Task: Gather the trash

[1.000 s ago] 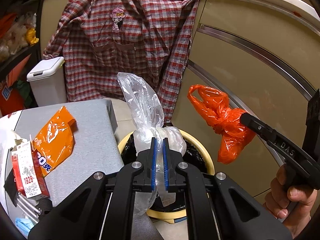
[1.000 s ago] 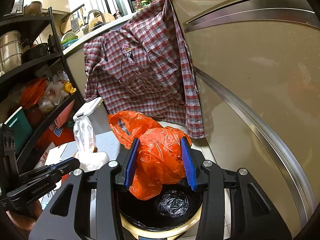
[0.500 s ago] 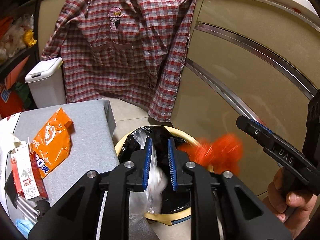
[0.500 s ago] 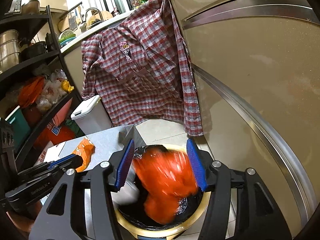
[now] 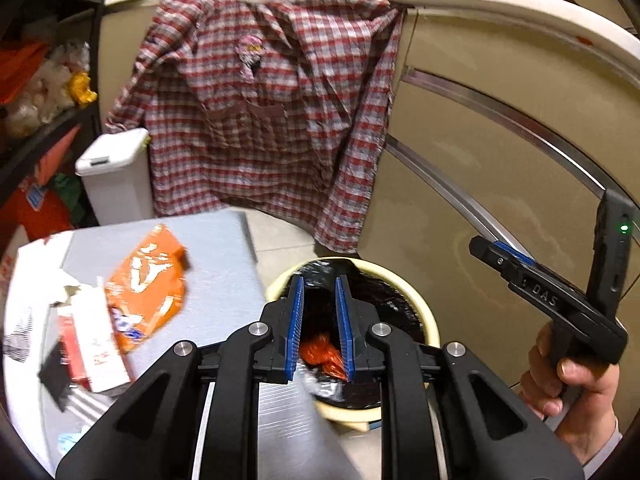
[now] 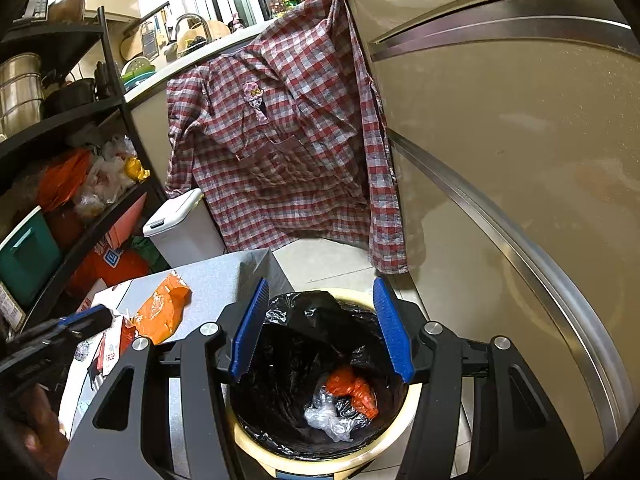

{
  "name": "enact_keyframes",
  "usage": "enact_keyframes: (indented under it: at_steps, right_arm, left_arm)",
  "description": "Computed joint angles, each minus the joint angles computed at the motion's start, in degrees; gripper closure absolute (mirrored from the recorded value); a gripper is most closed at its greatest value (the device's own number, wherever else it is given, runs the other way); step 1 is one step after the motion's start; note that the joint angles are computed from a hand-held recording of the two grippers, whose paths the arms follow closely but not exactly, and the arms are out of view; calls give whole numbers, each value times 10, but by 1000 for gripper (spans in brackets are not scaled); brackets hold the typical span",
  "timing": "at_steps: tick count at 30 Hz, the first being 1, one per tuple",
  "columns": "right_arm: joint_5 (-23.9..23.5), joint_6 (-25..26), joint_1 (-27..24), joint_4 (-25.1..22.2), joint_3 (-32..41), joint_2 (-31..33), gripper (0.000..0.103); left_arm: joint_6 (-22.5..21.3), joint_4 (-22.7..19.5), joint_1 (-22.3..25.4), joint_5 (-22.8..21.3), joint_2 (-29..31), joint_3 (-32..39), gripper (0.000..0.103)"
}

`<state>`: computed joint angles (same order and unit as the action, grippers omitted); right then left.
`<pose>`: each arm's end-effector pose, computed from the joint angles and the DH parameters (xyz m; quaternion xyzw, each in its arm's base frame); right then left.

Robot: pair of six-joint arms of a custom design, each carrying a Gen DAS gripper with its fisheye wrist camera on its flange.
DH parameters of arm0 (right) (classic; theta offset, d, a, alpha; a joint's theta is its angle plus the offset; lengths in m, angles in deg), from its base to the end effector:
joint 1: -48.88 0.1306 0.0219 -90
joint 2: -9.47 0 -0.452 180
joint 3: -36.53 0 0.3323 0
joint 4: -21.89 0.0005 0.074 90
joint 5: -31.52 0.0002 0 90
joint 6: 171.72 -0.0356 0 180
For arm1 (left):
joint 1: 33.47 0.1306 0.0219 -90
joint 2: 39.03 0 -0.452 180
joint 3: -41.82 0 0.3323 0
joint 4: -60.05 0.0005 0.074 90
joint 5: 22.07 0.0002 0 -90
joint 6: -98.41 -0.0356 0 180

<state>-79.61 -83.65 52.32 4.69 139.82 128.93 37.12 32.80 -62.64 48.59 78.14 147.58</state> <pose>0.6509 0.0515 0.3725 -0.0984 0.8642 0.1831 0.4582 0.5625 -0.3011 0.3996 -0.0692 0.8888 -0.0741 0.4470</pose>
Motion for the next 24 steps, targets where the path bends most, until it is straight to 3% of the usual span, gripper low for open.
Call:
enact_keyframes:
  at_steps: [12, 15, 19, 24]
  right_arm:
    - [-4, 30, 29, 41, -51, -34, 50]
    - [-20, 34, 40, 53, -70, -44, 59]
    - [-56, 21, 54, 55, -85, -50, 80]
    - [-79, 19, 82, 55, -102, -53, 82]
  left_arm:
    - [-25, 22, 40, -64, -163, -179, 86]
    - [-33, 23, 56, -75, -197, -219, 86]
    - [-37, 27, 84, -78, -231, -266, 86]
    - [6, 55, 121, -52, -247, -325, 86]
